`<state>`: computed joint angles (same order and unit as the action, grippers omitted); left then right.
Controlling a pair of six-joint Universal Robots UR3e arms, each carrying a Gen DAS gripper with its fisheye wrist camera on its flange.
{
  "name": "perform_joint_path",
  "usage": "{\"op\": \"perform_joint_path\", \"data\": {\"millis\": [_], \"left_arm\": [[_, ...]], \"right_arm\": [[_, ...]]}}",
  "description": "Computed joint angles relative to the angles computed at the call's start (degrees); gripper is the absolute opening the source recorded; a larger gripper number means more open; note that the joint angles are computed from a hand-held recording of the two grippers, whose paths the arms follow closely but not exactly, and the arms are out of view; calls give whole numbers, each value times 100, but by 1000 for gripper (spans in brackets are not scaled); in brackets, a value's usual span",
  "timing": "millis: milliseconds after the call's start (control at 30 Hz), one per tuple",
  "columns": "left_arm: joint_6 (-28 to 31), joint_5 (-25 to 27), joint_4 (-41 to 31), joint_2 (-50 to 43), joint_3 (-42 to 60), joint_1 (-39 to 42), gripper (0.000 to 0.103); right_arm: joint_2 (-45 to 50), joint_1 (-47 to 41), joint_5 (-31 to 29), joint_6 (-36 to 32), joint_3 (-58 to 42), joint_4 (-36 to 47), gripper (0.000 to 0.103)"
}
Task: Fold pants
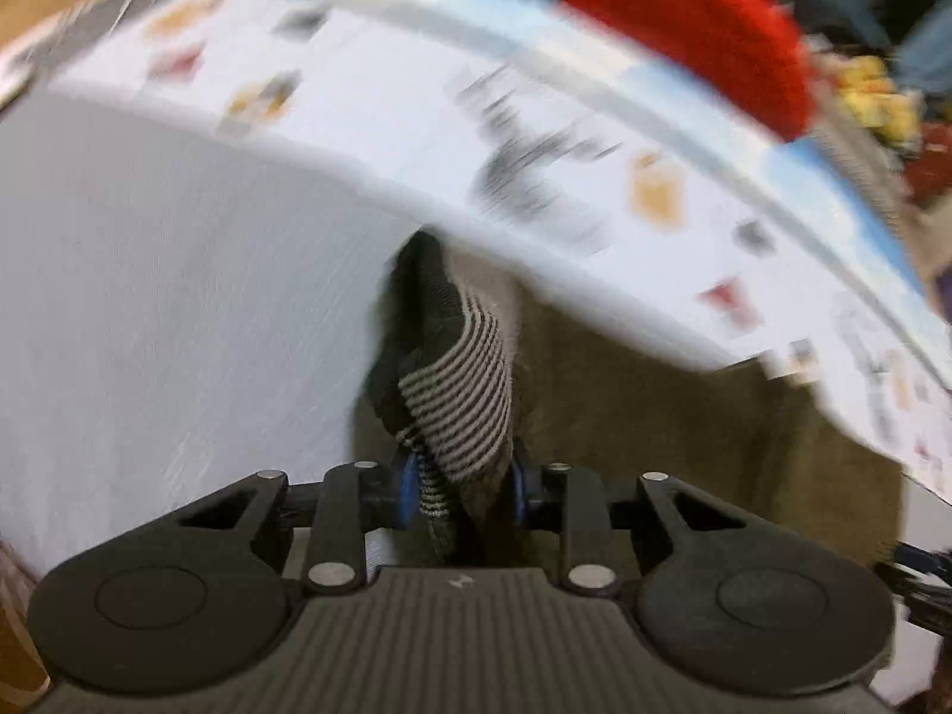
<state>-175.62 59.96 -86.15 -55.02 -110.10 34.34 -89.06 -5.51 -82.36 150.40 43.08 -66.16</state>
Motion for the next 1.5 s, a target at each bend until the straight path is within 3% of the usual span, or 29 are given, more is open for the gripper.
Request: {"op": "perform_joint_path", "data": {"millis": [133,267,367,433,500,567,700,800,933,1100,1200,1267,1400,1433,1500], "left_arm": [[-392,-525,703,-116,454,-827,29],[-1119,-245,2369,-1227,1120,-2798,27],[-1259,69,3075,-2311,1977,-4162,27],[-1254,131,3207,-2967,2593,-4839,30],[-1069,75,2843,-3521,3274,-5261,43],[-1177,60,2933,-3780,3535,-5462,48],[-1819,147,3213,-3617,3233,-5124,50],[-2135,305,3011,-3383,2973,-4776,53],[-2060,627,2158,-3234,2917,-4442,53],[-1675,657,1679,-2809,2604,-4066,56],[-1550,642,1619,-2666,2469,-3927,58],[-1460,640,1549,-2574,2403,-3859,59],[-1347,647,1452,-2459,2376,-3755,59],[-1355,646,1446,-2453,2380,-3739,59],[-1386,663,1454,-2486,2429,-3727,59]], "right_arm": [[-88,-196,151,-20,2,-12,61],[-223,-503,182,-22,94,-70,61],[-356,-847,196,29,201,-192,61],[-427,-1098,200,35,276,-251,61],[-486,-1370,228,60,344,-275,61],[-525,-1756,483,86,304,-151,61],[-689,-2549,1310,-30,339,257,62],[-652,-2720,1542,-131,295,654,65],[-474,-2790,2107,-374,128,1512,80],[-172,-2258,2340,-165,11,1937,83],[-158,-1442,1591,306,468,1131,88],[-123,-973,906,868,852,567,102],[99,-865,909,1387,777,460,102],[65,-867,965,1459,852,407,97],[-50,-977,1257,1360,978,418,69]]}}
